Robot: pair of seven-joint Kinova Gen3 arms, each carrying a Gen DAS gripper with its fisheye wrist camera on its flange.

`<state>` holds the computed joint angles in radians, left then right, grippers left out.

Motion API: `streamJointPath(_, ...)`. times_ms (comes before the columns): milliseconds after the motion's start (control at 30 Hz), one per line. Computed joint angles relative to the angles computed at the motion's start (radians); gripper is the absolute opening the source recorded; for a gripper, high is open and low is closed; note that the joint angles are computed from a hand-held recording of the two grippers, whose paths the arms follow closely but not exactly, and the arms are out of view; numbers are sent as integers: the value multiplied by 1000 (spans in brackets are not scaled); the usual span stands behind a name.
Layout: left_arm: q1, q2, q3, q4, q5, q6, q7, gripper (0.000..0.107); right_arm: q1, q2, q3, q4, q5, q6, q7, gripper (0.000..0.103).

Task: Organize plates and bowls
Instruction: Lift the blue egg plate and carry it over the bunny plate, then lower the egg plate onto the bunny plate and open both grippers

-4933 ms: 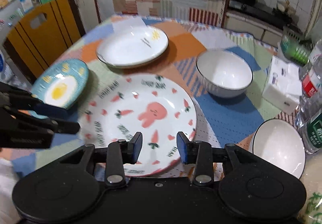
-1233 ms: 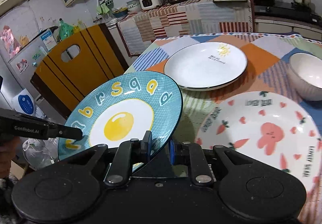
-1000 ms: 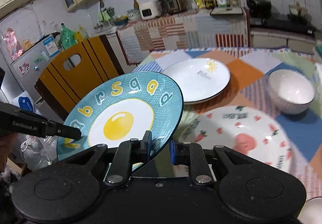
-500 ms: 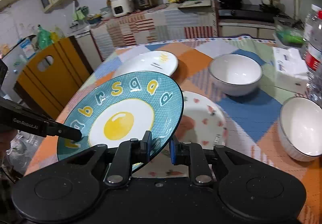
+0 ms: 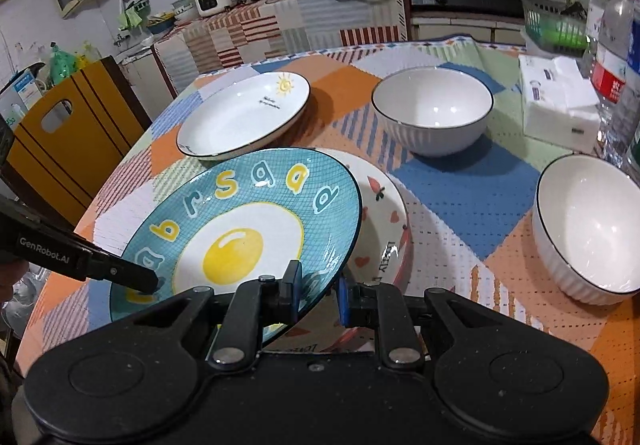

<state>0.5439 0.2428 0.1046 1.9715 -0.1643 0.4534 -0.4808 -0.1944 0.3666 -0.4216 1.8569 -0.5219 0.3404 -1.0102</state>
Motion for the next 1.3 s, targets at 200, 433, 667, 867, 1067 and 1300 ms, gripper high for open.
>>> streamJointPath(200,-29,25,15,-31,36,15,-59,24,-34,10,47,-23,28,28,-50,23)
streamJointPath(433,-59,42,28,-49,94,18,-133,25,-112,8,125,-49,128,62,-195,23)
streamJointPath(667,-88,53,38,-44,173,-4,-196,25,-259,1,233,-85,355,89,-473,24)
streamJointPath(867,-95,65,40,-47,212,-7,-231,25,-537,18,453,-166,592,218,-716,33)
streamJointPath(1067,-78,76,25,-59,206,-5,-220,23,-559,47,428,-187,769,254,-895,34)
streamJointPath(1300,-59,81,9,-70,180,8,-199,25,-585,64,406,-186,921,256,-1005,34)
